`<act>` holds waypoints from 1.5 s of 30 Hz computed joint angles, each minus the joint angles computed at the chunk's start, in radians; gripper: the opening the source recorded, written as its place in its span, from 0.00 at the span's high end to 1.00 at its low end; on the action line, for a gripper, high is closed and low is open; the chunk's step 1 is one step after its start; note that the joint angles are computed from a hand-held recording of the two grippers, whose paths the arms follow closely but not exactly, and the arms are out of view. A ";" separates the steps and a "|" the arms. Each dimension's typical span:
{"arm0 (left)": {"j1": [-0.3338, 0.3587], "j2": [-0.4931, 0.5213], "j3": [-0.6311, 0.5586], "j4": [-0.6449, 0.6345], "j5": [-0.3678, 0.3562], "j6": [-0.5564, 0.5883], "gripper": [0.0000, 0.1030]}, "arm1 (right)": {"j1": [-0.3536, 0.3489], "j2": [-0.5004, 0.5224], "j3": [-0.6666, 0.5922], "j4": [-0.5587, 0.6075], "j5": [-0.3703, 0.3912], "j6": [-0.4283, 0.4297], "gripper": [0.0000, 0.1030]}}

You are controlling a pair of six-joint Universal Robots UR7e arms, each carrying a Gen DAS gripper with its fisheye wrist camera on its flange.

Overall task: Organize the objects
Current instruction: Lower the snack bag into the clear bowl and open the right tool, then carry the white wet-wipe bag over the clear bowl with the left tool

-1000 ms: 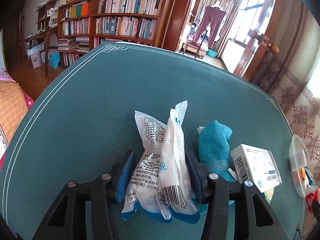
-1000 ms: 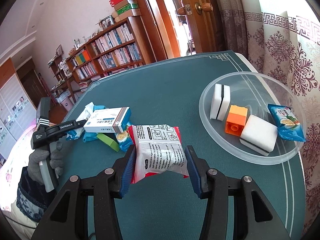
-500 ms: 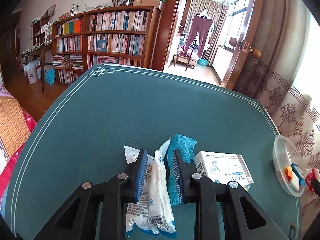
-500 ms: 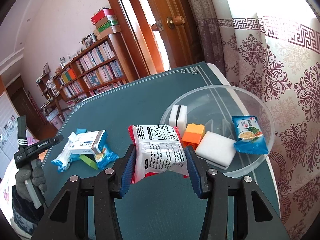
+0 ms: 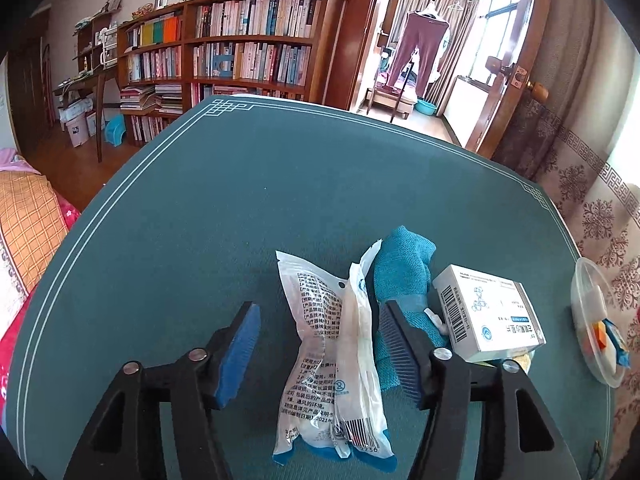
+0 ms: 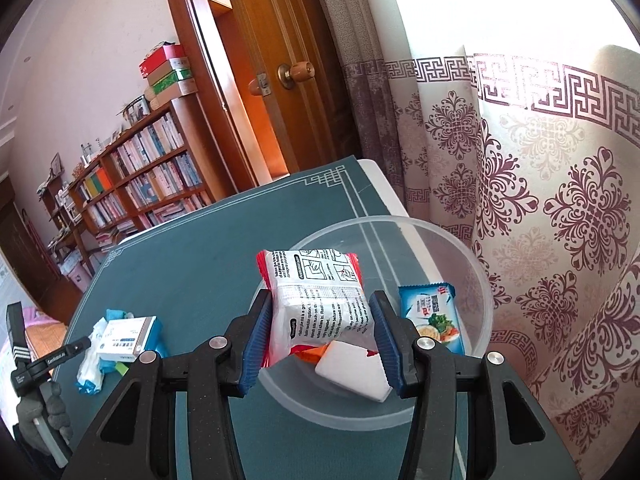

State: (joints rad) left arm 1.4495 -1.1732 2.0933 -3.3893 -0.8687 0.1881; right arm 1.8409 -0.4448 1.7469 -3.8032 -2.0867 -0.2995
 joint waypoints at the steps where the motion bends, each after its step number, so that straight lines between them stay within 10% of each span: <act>1: 0.002 0.000 0.000 0.004 -0.004 -0.006 0.31 | -0.001 0.006 -0.018 0.004 -0.011 -0.003 0.50; 8: 0.016 0.011 -0.001 0.026 -0.011 -0.001 0.31 | -0.009 0.044 -0.101 -0.007 -0.062 -0.020 0.36; 13: 0.028 0.012 -0.010 0.069 -0.036 -0.012 0.55 | -0.014 0.045 -0.081 -0.008 -0.053 -0.022 0.36; 45: -0.237 0.100 0.046 -0.054 0.008 0.146 0.55 | -0.059 -0.066 0.236 -0.159 0.073 -0.002 0.36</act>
